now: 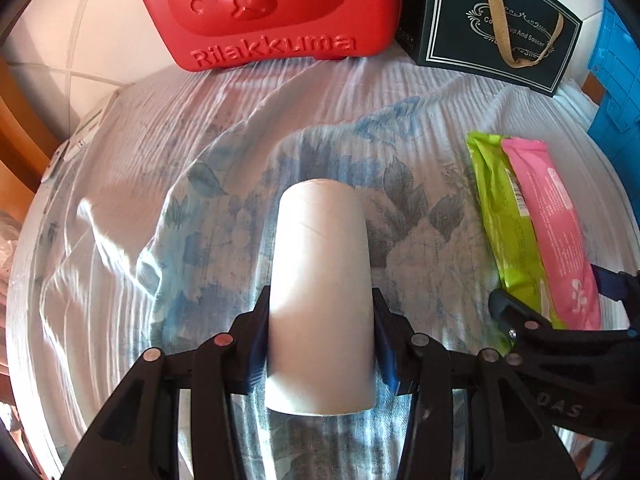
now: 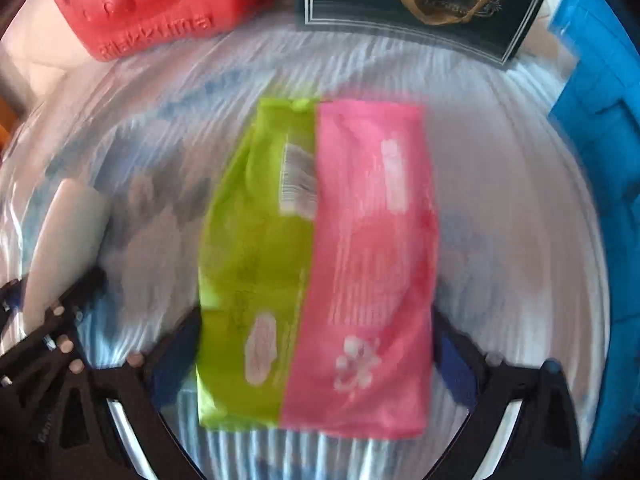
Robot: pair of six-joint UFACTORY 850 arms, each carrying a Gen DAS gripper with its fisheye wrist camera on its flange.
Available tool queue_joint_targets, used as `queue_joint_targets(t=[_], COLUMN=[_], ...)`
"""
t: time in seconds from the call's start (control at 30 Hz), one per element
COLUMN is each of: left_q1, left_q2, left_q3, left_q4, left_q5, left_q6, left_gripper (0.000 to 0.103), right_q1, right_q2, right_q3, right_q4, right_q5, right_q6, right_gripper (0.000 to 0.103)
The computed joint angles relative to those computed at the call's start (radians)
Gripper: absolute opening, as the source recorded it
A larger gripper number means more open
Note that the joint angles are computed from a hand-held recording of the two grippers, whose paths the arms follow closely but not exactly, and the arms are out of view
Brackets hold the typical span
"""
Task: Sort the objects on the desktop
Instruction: 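Grasp the pink-and-green wipes pack with the right tool while the left tool holds the roll, then carry the paper roll and wipes pack over the blue crate and release both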
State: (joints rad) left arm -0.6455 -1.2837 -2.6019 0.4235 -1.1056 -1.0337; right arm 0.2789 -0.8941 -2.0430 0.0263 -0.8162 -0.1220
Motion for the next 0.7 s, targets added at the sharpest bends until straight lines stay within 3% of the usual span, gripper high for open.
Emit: queue_joint_targets(t=[0.17,0.23,0.27,0.37,0.7], left_q1=[-0.005,-0.011,-0.015,-0.03,-0.138], left_q2=[-0.012,0.007,0.019,0.069,0.24], left_q3=[-0.023,0.0,0.012,0.065,0.164], left_q4=[-0.008,0.004,0.014,0.051,0.287], left_q5=[-0.004,0.007,0.011,0.035,0.013], left_q6=[0.016,-0.01,-0.017,-0.055,-0.204], left_gripper=[0.044,0.044,0.044,0.044,0.044], right_q1=[-0.02,-0.029,-0.039,-0.063,-0.105], right_q2=[-0.022,-0.014,-0.014,0.006,0.312], right_q3=[0.004,0.017,0.016,0.039,0.313], right_q4=[0.069,0.093,0.132,0.222,0.397], right_q5=[0.056,0.071,0.065,0.066,0.286], right_q6=[-0.147,-0.172,-0.196,-0.256,-0.493], right_gripper=[0.1,0.077,0.076,0.074,0.076])
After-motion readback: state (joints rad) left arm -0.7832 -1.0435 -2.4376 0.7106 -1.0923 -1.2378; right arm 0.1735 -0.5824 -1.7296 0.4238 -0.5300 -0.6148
